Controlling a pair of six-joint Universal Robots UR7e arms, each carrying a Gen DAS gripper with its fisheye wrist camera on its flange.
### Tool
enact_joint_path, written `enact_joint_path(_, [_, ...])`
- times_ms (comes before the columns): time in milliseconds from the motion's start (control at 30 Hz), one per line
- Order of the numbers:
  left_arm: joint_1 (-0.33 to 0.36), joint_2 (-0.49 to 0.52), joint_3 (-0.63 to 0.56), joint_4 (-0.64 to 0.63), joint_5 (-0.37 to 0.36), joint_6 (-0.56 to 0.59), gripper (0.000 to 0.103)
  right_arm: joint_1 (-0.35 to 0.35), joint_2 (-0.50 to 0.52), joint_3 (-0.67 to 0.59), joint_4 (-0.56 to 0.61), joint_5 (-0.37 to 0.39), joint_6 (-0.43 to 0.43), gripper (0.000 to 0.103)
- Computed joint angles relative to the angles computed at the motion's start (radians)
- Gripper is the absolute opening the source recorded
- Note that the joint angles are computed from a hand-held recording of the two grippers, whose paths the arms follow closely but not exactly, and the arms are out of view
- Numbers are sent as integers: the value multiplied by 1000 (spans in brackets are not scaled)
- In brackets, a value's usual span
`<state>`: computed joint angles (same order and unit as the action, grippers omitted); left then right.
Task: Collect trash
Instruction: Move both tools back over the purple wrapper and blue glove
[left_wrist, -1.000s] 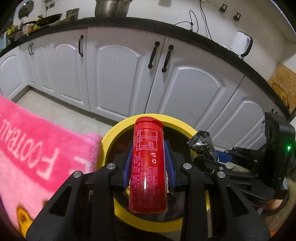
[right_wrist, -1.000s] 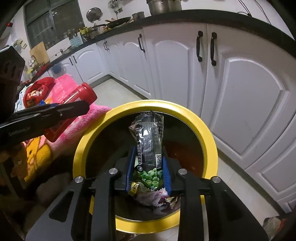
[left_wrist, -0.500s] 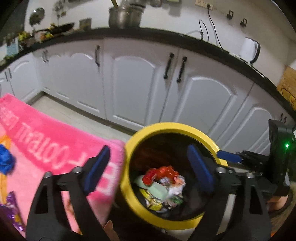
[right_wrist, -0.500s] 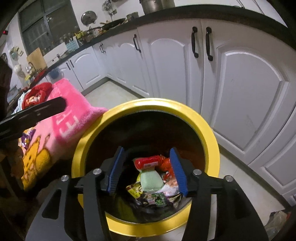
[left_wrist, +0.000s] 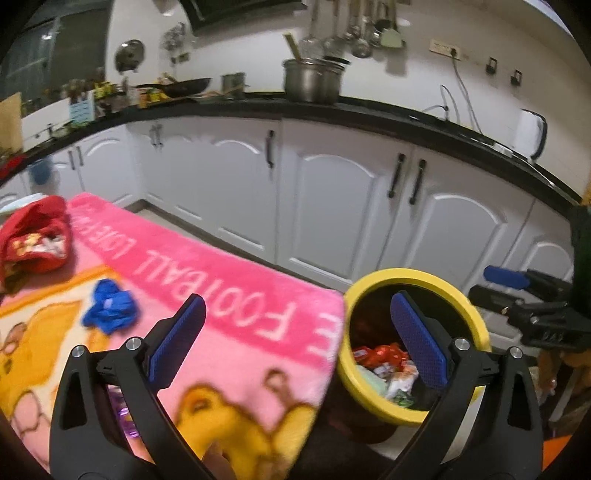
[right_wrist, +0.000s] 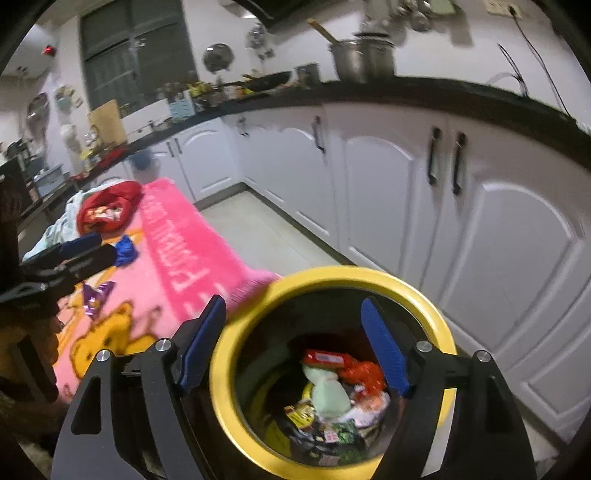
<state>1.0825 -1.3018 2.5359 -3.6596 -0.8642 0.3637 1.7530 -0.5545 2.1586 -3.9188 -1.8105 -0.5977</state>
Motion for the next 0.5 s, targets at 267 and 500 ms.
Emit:
enact_joint_path(267, [4, -85, 60, -128, 83, 77, 92, 83, 18, -67, 84, 5, 11, 73])
enact_joint_path(500, [81, -164, 67, -98, 76, 64, 92, 149, 61, -166, 201, 13, 9, 73])
